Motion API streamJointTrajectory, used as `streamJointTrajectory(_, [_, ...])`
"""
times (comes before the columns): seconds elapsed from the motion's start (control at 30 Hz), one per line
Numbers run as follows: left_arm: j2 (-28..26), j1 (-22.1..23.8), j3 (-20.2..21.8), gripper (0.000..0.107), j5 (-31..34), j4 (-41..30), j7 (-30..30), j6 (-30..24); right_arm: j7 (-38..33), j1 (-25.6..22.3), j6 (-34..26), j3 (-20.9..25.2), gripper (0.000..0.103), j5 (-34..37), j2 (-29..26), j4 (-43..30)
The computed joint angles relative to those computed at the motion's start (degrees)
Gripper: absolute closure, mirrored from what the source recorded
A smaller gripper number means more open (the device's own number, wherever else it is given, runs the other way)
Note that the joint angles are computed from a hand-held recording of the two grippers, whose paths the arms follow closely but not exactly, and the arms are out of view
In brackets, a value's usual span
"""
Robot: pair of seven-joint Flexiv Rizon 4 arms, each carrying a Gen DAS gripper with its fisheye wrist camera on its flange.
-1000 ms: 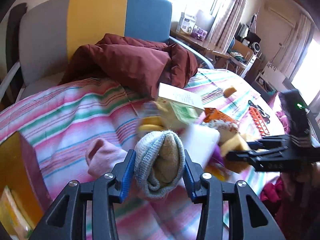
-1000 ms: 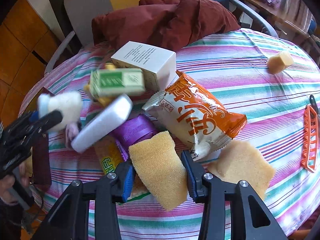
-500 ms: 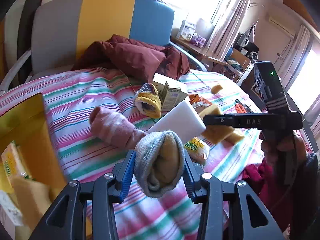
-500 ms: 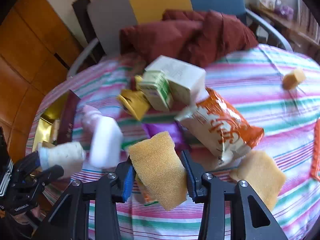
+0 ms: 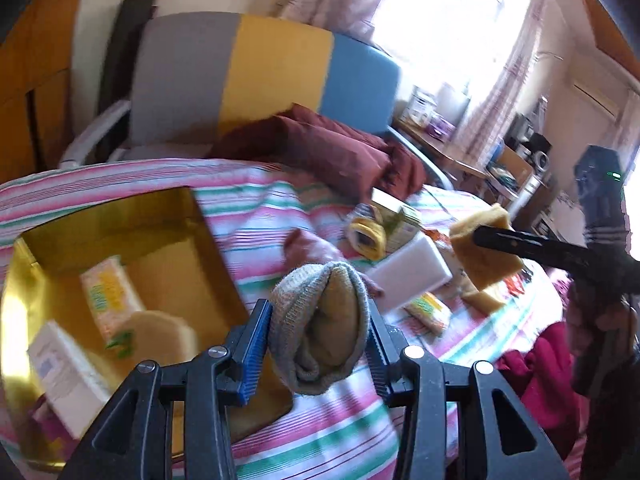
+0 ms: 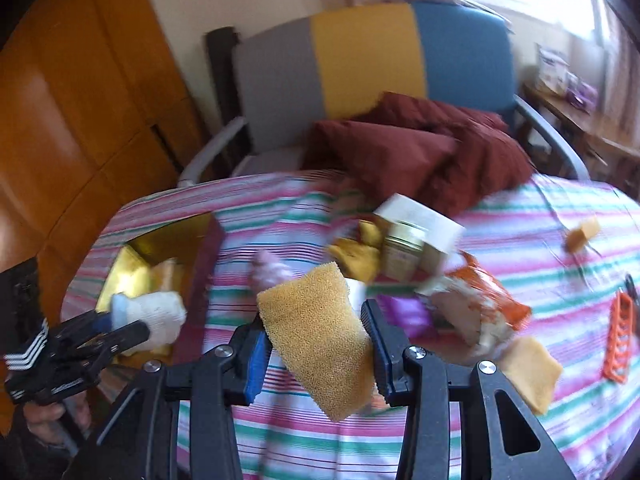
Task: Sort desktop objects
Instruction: 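Carry the grey sock and yellow sponge to the gold tray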
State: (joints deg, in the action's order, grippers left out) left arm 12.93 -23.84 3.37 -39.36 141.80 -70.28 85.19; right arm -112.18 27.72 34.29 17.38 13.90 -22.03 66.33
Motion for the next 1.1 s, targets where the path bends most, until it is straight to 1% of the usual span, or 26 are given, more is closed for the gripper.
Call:
streamJointTrajectory(0.1, [2.96, 8.21, -2.51, 0.062, 10.68, 1.49, -8.12, -0.83, -1.84, 1.15, -0.86, 1.65, 0.059, 0.87, 0.94, 0.94])
streamJointTrajectory(0.2, [6.53, 16.71, -4.66, 0.062, 22.07, 2.10, -16.14, -3.46, -2.97, 3.00, -1.55, 2.63, 0.059, 1.46, 1.15, 1.57])
streamJointTrajectory(0.27, [8.46, 20.57, -5.09, 0.062, 27.53, 2.46, -20.02, -4.44, -3.08, 4.90, -2.09, 3.18, 0.059, 1.33, 0.70, 1.54])
streamJointTrajectory(0.33, [9.94, 23.14, -4.92, 0.062, 31.40, 2.70, -22.59, -5.46, -2.82, 6.56, -2.47, 3.44, 0.059, 1.05, 0.16, 1.32])
streamJointTrajectory(0.37, [10.86, 25.15, -5.25, 0.062, 33.77, 2.78, -24.18, -6.17, -2.60, 7.45, -2.67, 3.60, 0.059, 0.88, -0.23, 1.12])
streamJointTrajectory(0.47, [12.29, 27.85, -4.61, 0.062, 37.54, 3.04, -26.79, -7.22, -1.78, 9.25, -3.12, 3.93, 0.059, 0.83, -0.99, 0.83])
streamJointTrajectory(0.6, [13.13, 30.39, -3.66, 0.061, 40.68, 3.38, -28.74, -7.99, -0.78, 11.77, -3.02, 4.26, 0.059, -0.08, -1.93, 0.93])
streamJointTrajectory(0.63, [13.00, 30.29, -2.61, 0.061, 41.37, 3.34, -28.82, -8.20, -0.45, 12.24, -3.01, 4.25, 0.059, -0.34, -2.16, 0.83])
streamJointTrajectory(0.67, [12.52, 28.59, -0.81, 0.061, 39.58, 3.85, -25.17, -7.23, -0.19, 12.66, -3.16, 4.29, 0.059, -0.56, -2.40, 0.68])
streamJointTrajectory(0.7, [12.16, 28.49, -0.05, 0.061, 39.75, 3.80, -25.25, -7.28, 0.14, 13.23, -3.21, 4.34, 0.059, -0.86, -2.76, 0.51])
streamJointTrajectory(0.93, [11.42, 31.02, 0.44, 0.061, 39.45, 4.21, -25.01, -7.30, 1.96, 15.68, -3.05, 4.34, 0.059, -2.58, -4.76, -1.20])
streamJointTrajectory(1.1, [10.74, 31.49, 0.91, 0.061, 38.88, 4.04, -24.30, -7.09, 3.01, 16.38, -2.52, 4.37, 0.059, -2.71, -5.38, -1.74])
